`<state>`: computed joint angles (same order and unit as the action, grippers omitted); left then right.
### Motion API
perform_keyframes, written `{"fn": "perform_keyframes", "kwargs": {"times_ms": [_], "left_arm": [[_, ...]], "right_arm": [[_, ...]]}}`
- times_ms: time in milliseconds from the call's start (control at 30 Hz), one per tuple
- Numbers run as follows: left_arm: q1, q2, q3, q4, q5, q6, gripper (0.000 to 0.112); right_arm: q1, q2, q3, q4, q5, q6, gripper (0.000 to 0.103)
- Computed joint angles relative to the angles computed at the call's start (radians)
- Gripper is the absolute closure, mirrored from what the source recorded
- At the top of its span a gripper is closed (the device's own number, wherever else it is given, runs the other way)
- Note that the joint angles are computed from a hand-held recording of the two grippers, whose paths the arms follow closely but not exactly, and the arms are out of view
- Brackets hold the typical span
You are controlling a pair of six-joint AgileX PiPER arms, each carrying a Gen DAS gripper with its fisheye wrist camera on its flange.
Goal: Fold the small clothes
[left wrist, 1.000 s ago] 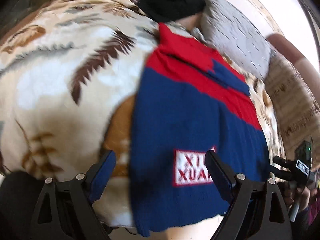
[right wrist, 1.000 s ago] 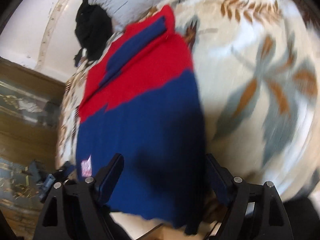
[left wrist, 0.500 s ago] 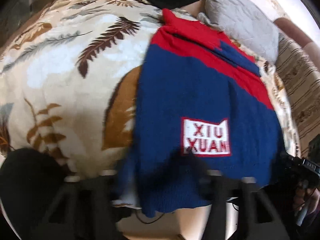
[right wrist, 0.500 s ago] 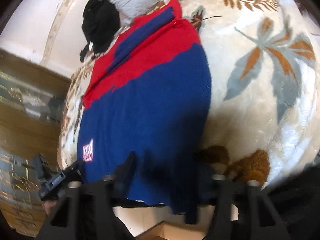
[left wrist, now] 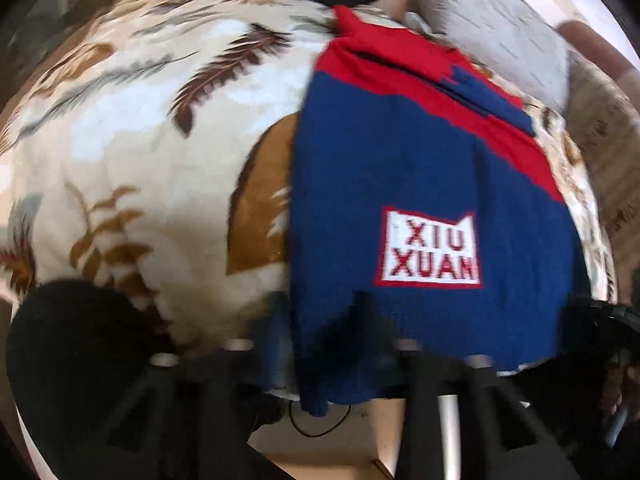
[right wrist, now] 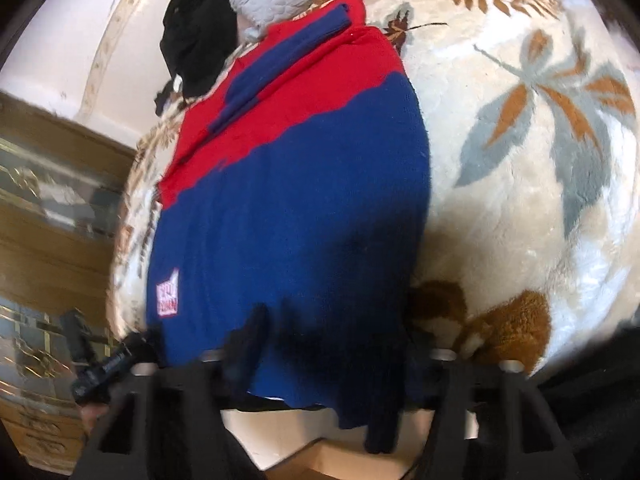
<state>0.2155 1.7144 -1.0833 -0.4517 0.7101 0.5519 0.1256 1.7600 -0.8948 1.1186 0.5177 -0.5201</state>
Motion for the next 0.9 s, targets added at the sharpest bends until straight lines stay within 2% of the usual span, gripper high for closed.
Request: {"fn": "perform_keyframes", "kwargs": {"times_ms": [67,200,300,400,433,500,600,700,733,833,900], "left_arm": [[0.029,-0.005,-0.021,-0.040,0.049,0.046,0.103],[0.153,-0.086,-0.042,-0.231,0.178,0.184,0.105],[0.137,-0.100,-0.026,-0.238,0.134,0.212,0.105],[0.099,0.032,-0.076,-0.112,0.145,0.086,0.105],[0.102,0.045,-0.068,-0.105,0.139,0.076,0.105],[0.122,-0.018,-0.037,-0.156,0.124,0.134,0.105],[0.147,-0.078,-0.009,-0.215,0.118,0.209,0.105],[0.121,0.013,-0.042,-0.106,0.125,0.100,0.105],[0.138,0.000,-0.035,-0.108,0.135,0.103,0.105],[0.199,-0.104,-0.002,-0.251,0.166,0.243,0.105],[0.199,-0.124,0.010,-0.238,0.144,0.264,0.105]], "right_arm": [[-0.037,0.004,-0.004,0.022,0.047,-0.024,0.093],[-0.078,-0.143,0.021,0.041,0.070,-0.043,0.094],[-0.105,-0.150,0.018,0.023,0.073,-0.037,0.094],[-0.107,-0.009,0.008,0.045,0.105,-0.033,0.093],[-0.082,-0.004,0.006,0.017,0.079,-0.013,0.093],[-0.071,-0.028,0.011,0.061,0.089,-0.041,0.093],[-0.056,-0.055,0.007,0.046,0.064,-0.029,0.093],[-0.064,0.018,-0.011,0.020,0.089,0.012,0.093],[-0.073,0.014,-0.005,0.031,0.097,0.001,0.093],[-0.067,-0.110,0.021,0.044,0.086,-0.021,0.093],[-0.064,-0.117,-0.007,-0.025,0.078,0.021,0.093]]}}
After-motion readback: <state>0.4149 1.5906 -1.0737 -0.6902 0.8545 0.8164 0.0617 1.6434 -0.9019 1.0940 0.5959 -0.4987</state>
